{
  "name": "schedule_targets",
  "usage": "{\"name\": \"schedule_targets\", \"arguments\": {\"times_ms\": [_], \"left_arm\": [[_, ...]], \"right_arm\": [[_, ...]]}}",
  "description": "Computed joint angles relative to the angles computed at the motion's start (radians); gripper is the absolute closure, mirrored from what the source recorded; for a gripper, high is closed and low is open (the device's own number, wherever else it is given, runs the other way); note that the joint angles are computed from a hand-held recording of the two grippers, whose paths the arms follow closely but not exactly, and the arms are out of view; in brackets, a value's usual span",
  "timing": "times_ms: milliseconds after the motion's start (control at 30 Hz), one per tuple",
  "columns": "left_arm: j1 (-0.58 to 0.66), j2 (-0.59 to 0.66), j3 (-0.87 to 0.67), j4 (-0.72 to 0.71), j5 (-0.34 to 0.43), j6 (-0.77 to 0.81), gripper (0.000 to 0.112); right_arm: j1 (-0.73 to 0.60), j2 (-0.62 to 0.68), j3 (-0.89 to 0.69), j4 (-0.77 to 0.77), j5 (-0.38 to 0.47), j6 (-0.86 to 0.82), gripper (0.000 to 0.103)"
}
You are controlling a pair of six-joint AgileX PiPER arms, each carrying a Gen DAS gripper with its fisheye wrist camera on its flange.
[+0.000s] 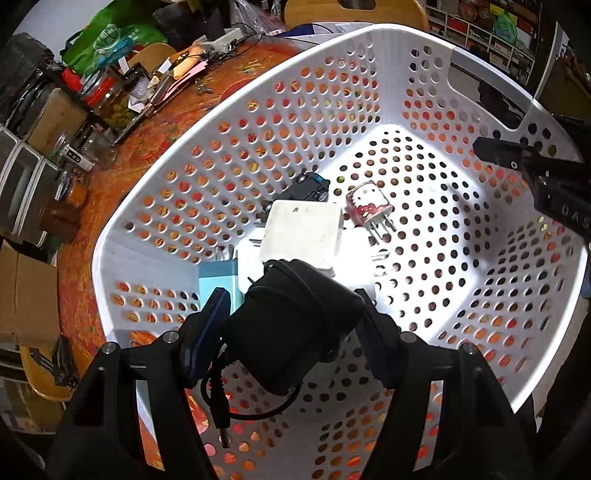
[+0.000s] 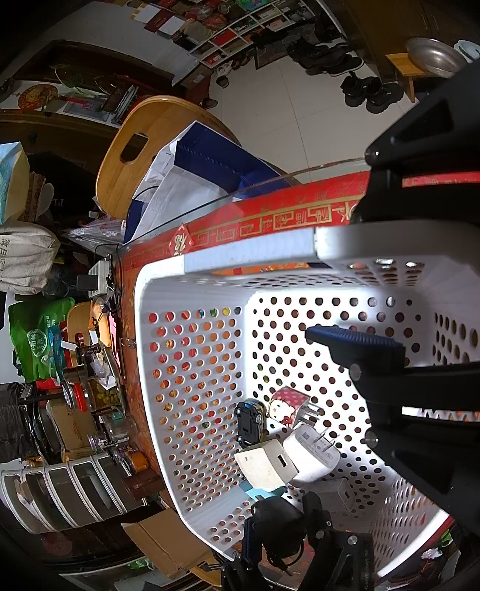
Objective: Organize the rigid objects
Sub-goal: 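Carry the black charger with the left tool into the basket and release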
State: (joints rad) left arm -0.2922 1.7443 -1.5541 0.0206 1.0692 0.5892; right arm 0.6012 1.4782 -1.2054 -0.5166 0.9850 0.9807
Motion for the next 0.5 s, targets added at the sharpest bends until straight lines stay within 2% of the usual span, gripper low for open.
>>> {"name": "schedule_targets", "arguments": {"times_ms": [500], "left_arm": [[-0.091, 0.100, -0.088, 0.116, 0.098, -0.063, 0.047]], "right_arm": [[-0.002, 0.001, 0.000, 0.001, -0.001, -0.002, 0.072]]}}
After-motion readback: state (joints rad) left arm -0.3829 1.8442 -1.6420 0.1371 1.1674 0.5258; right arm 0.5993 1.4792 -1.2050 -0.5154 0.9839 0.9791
